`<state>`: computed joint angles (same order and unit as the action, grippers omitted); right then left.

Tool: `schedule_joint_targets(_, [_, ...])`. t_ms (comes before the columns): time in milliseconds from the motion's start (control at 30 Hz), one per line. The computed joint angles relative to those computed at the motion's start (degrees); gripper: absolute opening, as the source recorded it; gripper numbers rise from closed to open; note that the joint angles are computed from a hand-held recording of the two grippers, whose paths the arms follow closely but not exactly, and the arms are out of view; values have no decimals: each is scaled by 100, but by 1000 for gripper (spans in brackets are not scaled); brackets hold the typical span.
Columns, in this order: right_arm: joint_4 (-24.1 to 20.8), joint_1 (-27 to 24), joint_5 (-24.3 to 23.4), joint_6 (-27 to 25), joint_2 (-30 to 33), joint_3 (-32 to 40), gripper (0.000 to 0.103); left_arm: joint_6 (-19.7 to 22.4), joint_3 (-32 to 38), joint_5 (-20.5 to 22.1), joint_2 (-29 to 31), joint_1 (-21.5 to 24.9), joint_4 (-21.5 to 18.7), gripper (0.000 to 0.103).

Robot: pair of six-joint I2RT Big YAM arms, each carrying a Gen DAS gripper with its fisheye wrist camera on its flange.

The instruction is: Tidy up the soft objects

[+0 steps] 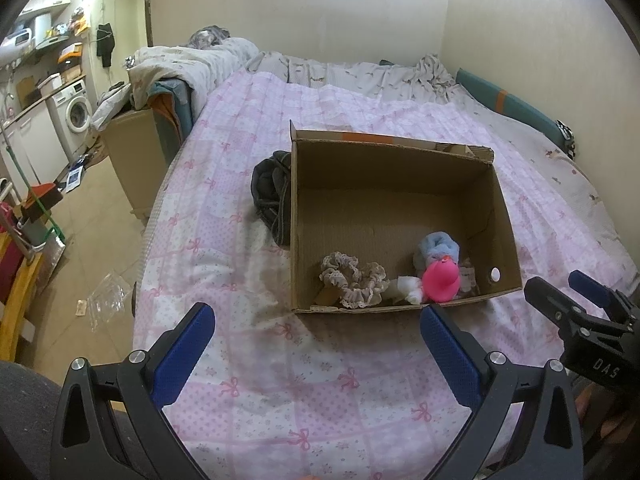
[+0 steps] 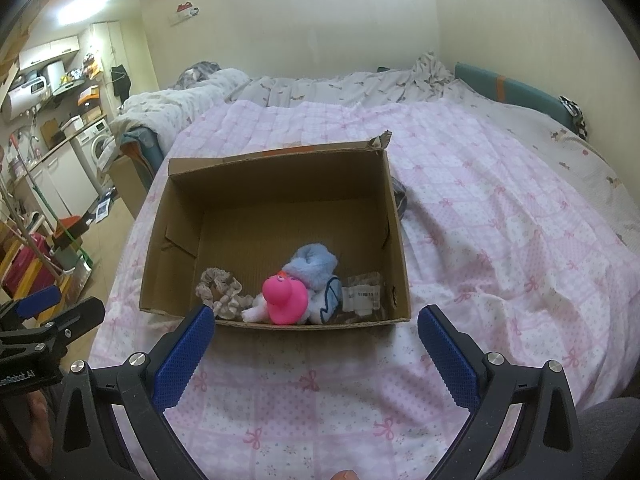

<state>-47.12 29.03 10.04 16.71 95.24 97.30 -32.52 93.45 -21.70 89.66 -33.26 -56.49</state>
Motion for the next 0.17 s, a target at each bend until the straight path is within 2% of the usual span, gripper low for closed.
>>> schedule_joint_targets(167, [-7,0,3,15,-3,9,103,-44,-33,56,-14,15,26,102])
